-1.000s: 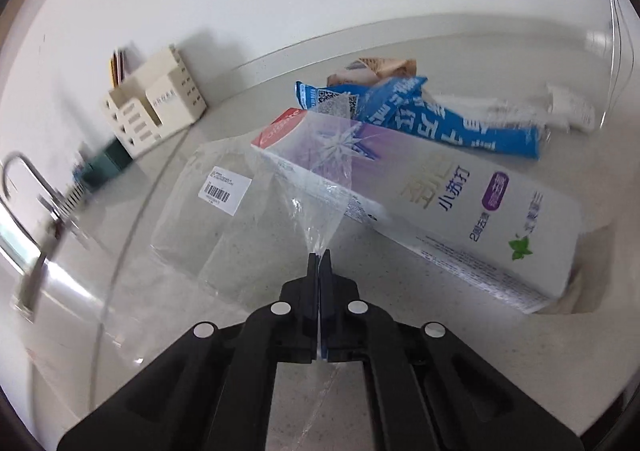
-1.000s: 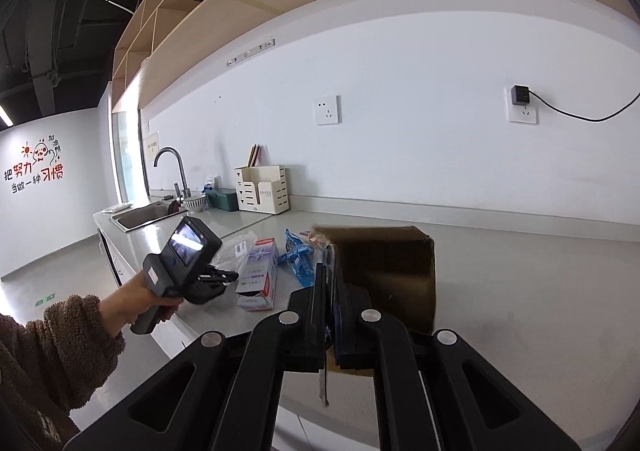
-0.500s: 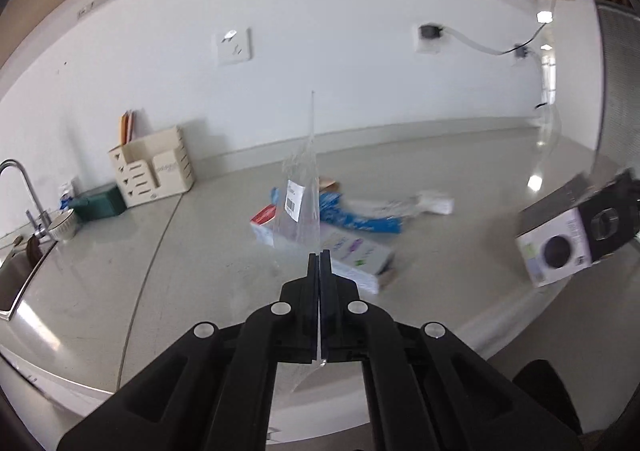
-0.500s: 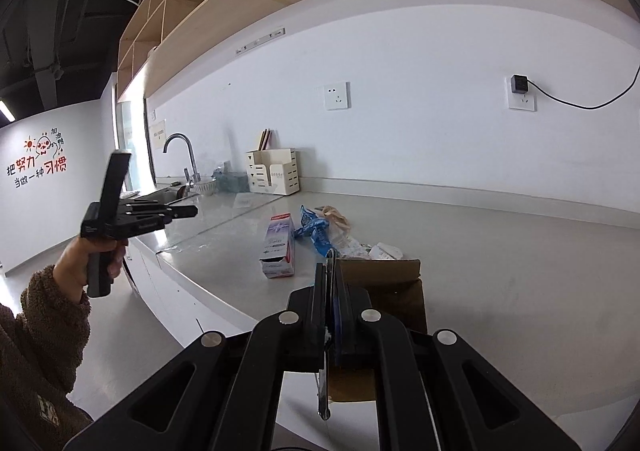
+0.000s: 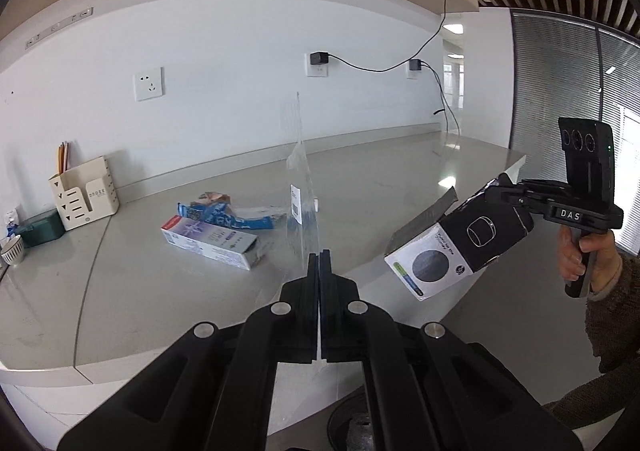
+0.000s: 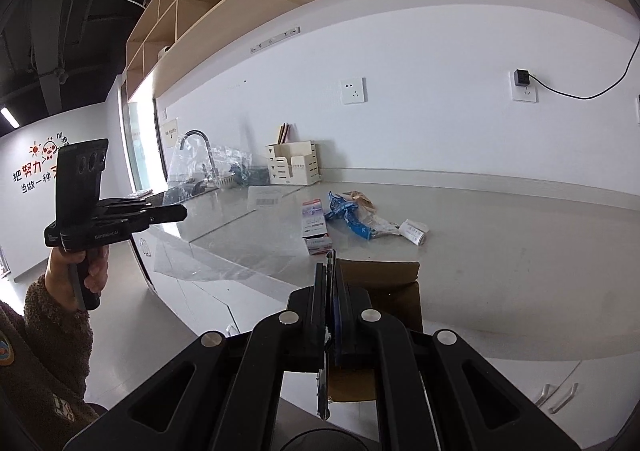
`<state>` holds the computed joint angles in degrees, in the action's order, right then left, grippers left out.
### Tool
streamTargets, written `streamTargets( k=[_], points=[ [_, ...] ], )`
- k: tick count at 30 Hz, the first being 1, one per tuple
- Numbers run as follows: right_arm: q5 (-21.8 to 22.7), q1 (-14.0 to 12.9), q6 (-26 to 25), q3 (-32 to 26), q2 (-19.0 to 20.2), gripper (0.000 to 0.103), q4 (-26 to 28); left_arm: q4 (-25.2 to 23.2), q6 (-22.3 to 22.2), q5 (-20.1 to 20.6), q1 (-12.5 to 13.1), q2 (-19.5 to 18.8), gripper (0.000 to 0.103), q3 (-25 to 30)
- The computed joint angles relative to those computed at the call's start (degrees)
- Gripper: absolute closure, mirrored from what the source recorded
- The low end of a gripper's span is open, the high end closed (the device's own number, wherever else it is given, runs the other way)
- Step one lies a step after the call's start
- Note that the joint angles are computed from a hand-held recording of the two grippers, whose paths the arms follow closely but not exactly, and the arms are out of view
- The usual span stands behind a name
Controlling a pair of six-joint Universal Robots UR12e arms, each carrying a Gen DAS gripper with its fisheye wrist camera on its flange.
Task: Collect trash
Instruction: 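Carry the plastic sheet and speaker box down into the wastebasket and release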
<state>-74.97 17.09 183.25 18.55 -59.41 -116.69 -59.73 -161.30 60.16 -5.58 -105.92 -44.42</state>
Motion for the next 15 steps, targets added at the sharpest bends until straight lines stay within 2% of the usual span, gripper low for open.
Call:
streamTargets(
  k=[2,7,11,15],
  points=[
    [-1.0,0.6,-0.1,2.6,-1.6,0.096,-0.5,-0.9,0.4,-2.5,0.3,0.8,0.102,-1.5],
    [-1.8,1.7,1.1,9.7,-5.5,0.096,-1.2,-3.4,1.5,-4.9,0.3,2.7,0.102,-5.9],
    [-2.2,2.5,1.5,14.2,-7.8,0.096,-1.1,-5.7,2.8,-5.4,0.2,3.8,0.102,-8.9],
    [-2.3,3.3,2.4,18.6,-9.5,0.096,-0.8,-9.7,3.8,-4.2,0.0,4.0,0.102,-11.2]
  ],
)
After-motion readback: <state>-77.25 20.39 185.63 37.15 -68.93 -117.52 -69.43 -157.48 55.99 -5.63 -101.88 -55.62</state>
